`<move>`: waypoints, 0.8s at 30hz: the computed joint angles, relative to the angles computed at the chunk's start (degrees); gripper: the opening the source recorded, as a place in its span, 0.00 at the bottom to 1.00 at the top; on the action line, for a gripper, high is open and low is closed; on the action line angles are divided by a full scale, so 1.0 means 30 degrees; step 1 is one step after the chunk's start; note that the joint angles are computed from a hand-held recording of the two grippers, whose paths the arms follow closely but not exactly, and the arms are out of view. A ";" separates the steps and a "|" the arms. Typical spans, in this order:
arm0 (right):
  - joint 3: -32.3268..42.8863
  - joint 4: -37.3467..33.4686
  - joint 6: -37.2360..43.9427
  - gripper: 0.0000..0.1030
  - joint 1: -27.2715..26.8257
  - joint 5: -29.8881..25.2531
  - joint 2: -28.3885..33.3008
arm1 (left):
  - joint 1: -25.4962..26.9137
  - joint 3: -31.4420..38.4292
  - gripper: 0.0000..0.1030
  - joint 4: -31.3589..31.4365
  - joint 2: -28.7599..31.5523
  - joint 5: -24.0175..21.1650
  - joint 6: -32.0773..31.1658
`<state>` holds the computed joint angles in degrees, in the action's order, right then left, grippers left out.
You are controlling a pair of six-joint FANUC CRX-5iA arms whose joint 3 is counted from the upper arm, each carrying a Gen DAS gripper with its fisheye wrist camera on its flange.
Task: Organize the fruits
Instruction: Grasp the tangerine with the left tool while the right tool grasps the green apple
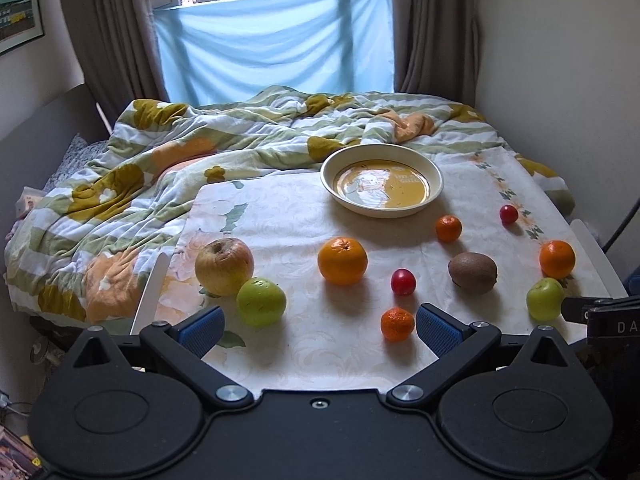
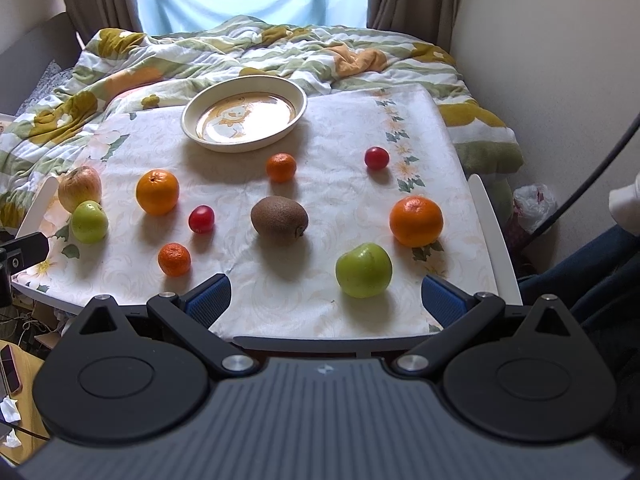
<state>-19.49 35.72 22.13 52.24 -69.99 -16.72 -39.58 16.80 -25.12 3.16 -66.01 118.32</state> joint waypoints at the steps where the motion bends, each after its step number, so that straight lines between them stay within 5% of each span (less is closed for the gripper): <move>1: -0.0011 -0.0052 -0.0080 1.00 0.0009 -0.0120 -0.0091 | 0.0075 0.0008 1.00 0.0138 0.0094 0.0132 -0.0323; 9: -0.0751 0.0648 -0.0836 1.00 -0.0688 0.0135 0.0241 | 0.1353 -0.1344 1.00 0.2816 0.0734 0.3008 -0.2533; 24: -0.3806 -0.0223 0.3456 1.00 -0.3922 0.5558 -0.0556 | -0.1244 0.0617 0.92 -0.1935 0.3881 0.1828 0.1804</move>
<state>-30.91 35.05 32.49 40.48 -53.31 -18.39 -43.31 18.65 -30.92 14.80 -60.52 123.73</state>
